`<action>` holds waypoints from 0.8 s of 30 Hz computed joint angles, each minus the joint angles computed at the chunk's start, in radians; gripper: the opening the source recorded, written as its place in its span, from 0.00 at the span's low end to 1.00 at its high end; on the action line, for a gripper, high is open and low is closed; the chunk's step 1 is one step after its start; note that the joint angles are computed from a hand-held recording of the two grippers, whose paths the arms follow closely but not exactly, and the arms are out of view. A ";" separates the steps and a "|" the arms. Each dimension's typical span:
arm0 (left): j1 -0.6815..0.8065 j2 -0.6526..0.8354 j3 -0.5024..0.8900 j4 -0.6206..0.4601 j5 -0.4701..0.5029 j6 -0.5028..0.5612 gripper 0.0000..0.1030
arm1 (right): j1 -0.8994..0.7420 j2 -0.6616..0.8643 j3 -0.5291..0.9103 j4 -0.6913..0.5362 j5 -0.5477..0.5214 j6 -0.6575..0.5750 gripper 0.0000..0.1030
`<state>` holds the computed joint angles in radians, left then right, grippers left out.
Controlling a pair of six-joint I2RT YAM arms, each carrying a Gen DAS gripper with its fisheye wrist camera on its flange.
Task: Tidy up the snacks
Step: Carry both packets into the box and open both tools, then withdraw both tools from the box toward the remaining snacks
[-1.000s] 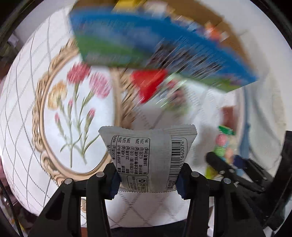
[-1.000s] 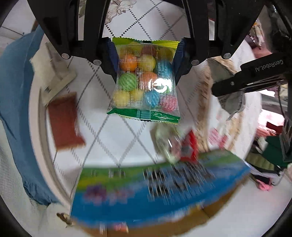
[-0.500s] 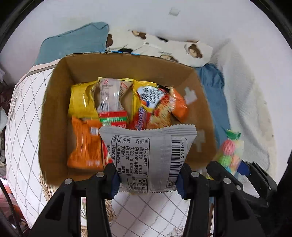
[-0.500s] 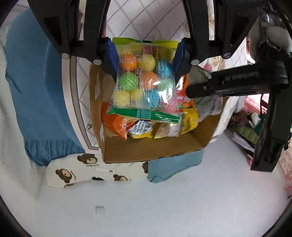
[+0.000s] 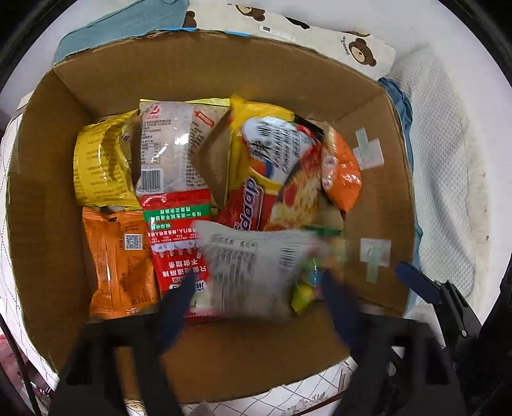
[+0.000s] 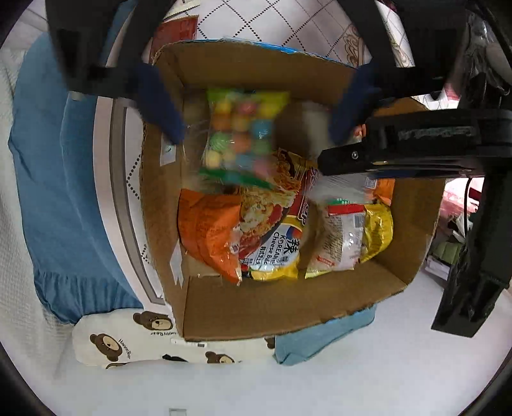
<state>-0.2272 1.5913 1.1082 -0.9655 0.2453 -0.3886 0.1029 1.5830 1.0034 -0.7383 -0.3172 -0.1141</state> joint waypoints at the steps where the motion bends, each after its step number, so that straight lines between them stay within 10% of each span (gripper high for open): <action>1: 0.001 -0.002 -0.001 0.003 -0.010 0.001 0.92 | 0.000 0.005 0.003 -0.005 0.008 0.001 0.96; 24: -0.058 -0.374 -0.187 0.032 -0.308 -0.092 0.92 | 0.001 -0.245 -0.129 0.024 0.096 0.024 0.96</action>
